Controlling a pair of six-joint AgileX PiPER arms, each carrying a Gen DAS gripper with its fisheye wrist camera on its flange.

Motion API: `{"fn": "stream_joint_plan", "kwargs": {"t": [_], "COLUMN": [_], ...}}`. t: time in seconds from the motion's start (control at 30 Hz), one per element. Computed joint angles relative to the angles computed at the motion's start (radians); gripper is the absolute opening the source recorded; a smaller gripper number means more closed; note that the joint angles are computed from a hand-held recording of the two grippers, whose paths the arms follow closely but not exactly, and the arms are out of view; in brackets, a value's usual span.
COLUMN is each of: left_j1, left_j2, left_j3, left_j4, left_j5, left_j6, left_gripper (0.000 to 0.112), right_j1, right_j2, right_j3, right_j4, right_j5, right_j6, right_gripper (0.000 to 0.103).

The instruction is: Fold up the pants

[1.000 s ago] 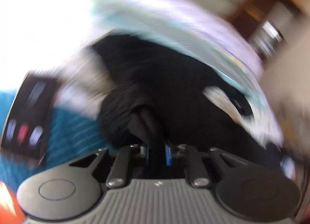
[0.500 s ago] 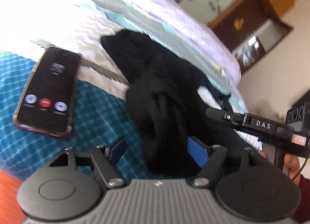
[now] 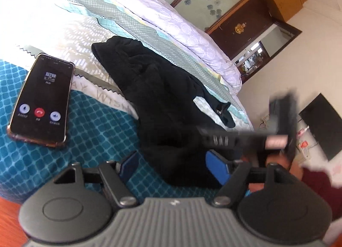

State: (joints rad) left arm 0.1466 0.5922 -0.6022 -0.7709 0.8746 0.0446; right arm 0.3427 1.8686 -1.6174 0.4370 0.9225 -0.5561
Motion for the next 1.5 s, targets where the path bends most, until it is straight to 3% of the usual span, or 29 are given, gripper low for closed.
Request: {"fn": "stream_joint_plan", "kwargs": {"t": [0.03,0.17,0.23,0.33,0.43,0.57,0.73,0.87,0.97,1.07,1.13,1.2,1.33,1.4,1.5], "left_j1": [0.031,-0.066,-0.151,-0.168,-0.208,-0.264,-0.196,-0.223,-0.236,-0.208,-0.171,-0.108,0.039,0.152,0.328], "left_j2": [0.021,0.192,0.303,0.450,0.523,0.512,0.500,0.565,0.591,0.589,0.557,0.513,0.396,0.338,0.275], "left_j3": [-0.003,-0.015,-0.050,-0.111,-0.181,-0.242,-0.269,-0.298,-0.289,-0.277,-0.263,-0.249,-0.223,-0.207,-0.188], "left_j4": [-0.046,-0.156,-0.135,-0.196,-0.117,0.120,0.052,0.039,-0.017,-0.108,-0.137,-0.154,-0.115,-0.124,-0.163], "left_j5": [0.014,-0.118,-0.190,-0.198,-0.235,-0.275,-0.187,-0.163,-0.176,-0.170,-0.165,-0.135,-0.045,0.036,0.160], "left_j6": [0.043,0.123,0.078,0.095,0.001,-0.184,-0.087,-0.065,-0.014,0.056,0.079,0.089,0.069,0.104,0.162], "left_gripper": [0.072,0.082,0.082,0.082,0.082,0.082,0.073,0.064,0.062,0.061,0.061,0.061,0.062,0.062,0.062], "right_j1": [-0.052,-0.240,-0.236,-0.199,-0.180,-0.182,-0.118,-0.096,-0.127,-0.169,-0.146,-0.085,0.020,0.059,0.063], "right_j2": [0.005,-0.003,-0.026,-0.072,-0.094,-0.130,-0.208,-0.317,-0.386,-0.393,-0.362,-0.325,-0.212,-0.184,-0.164], "right_j3": [0.027,0.157,0.209,0.292,0.322,0.354,0.433,0.522,0.534,0.476,0.426,0.411,0.378,0.407,0.383], "right_j4": [0.009,0.239,0.264,0.269,0.266,0.311,0.215,0.262,0.341,0.433,0.399,0.328,0.171,0.111,0.108], "right_j5": [0.007,0.023,-0.026,-0.131,-0.170,-0.193,-0.325,-0.425,-0.411,-0.307,-0.258,-0.282,-0.350,-0.432,-0.399], "right_j6": [0.044,0.043,0.016,-0.053,-0.093,-0.168,-0.249,-0.477,-0.640,-0.741,-0.755,-0.756,-0.702,-0.717,-0.694], "right_gripper": [0.006,0.005,0.006,0.006,0.006,0.008,0.019,0.032,0.033,0.033,0.034,0.035,0.054,0.051,0.024]}}
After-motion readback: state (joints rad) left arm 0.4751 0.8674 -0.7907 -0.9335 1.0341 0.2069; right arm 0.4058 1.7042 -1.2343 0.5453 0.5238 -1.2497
